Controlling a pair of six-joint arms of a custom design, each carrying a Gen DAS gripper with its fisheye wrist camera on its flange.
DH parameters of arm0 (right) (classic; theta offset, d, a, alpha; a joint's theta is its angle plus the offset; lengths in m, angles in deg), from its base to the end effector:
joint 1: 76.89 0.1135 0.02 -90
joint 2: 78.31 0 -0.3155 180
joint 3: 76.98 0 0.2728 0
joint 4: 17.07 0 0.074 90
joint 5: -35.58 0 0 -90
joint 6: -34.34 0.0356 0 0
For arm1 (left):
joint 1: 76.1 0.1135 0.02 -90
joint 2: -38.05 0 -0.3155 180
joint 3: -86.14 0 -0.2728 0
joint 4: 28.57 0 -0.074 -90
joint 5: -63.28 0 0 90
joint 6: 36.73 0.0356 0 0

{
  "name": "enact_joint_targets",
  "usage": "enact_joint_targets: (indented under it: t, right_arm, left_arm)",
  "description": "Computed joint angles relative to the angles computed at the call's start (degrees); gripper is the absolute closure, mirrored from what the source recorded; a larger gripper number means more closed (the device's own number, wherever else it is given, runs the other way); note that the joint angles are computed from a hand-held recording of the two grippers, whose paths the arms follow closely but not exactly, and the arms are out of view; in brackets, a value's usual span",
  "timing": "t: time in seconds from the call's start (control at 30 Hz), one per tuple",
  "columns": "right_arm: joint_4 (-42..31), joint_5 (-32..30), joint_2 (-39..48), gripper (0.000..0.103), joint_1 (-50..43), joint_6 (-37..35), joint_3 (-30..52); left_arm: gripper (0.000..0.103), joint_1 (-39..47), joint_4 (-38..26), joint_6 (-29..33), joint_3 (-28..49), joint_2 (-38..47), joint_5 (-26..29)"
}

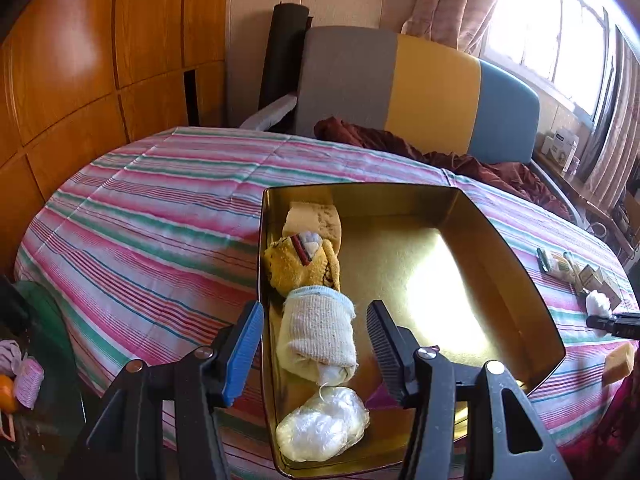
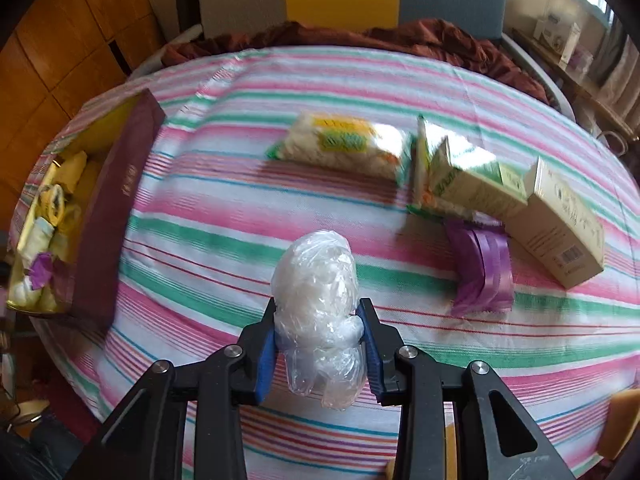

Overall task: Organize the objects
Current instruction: 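Carry the plastic bag into the gold tray and release it with the right gripper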

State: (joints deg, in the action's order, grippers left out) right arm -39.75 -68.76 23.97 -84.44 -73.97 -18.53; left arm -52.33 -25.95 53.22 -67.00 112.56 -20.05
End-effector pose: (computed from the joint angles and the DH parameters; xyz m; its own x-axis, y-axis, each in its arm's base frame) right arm 0.3255 -0.0342 0.1334 -0.8724 -0.1914 -0.4498 -0.2577 0.9620 0.0904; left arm 0.1818 0.0755 0.1386 -0.6472 -0.2860 -0.7067 -0.3258 0.9418 -0.0828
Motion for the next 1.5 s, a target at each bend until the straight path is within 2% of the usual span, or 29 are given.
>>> enact_joint_targets:
  t: [0.13, 0.3, 0.5, 0.67, 0.7, 0.73, 0.77, 0.83, 1.1, 1.23, 1.5]
  right_arm:
    - [-1.8, -2.9, -4.4, 0.066, 5.5, 2.6, 0.3]
    - [-0.7, -5.8, -4.3, 0.065, 16.2, 8.8, 2.2]
    - [0.4, -6.3, 2.4, 0.065, 28.2, 15.7, 8.5]
    - [-0.4, -6.7, 9.4, 0.062, 35.3, 21.3, 15.2]
    - [-0.3, -7.6, 10.8, 0.061, 36.1, 22.4, 16.2]
    - [-0.3, -9.1, 12.1, 0.054, 36.7, 23.4, 17.2]
    - [-0.1, -10.8, 13.4, 0.046, 37.2, 24.4, 17.8]
    - [0.7, -12.4, 14.8, 0.041, 38.0, 25.9, 18.2]
    - [4.1, -10.4, 11.7, 0.04, 37.0, 25.6, 13.0]
    - [7.4, -10.1, 7.5, 0.03, 34.1, 25.2, 8.2]
    - [8.6, -9.3, 0.9, 0.025, 24.5, 21.8, 2.0]
  left_arm:
    - [0.049, 0.0, 0.8, -0.2, -0.6, -0.8, 0.6]
    - [0.049, 0.2, 1.0, 0.1, -0.9, -0.8, 1.7]
    - [0.049, 1.2, 1.8, 0.5, -1.4, -0.1, 2.8]
    - [0.049, 5.4, 2.9, 0.9, -1.4, 1.4, 6.2]
    - [0.049, 6.3, 2.9, 1.0, -1.3, 1.6, 6.7]
    - [0.049, 7.2, 2.9, 1.1, -1.2, 1.8, 7.2]
    - [0.049, 7.9, 2.9, 1.3, -1.2, 1.9, 7.8]
    - [0.049, 9.2, 3.0, 1.5, -1.0, 2.3, 8.7]
    - [0.049, 8.4, 3.1, 2.1, -1.0, 3.5, 9.7]
    - [0.049, 6.4, 1.8, 1.7, -0.8, 3.0, 9.7]
    - [0.049, -2.4, -1.5, 1.5, 0.6, -0.8, 6.6]
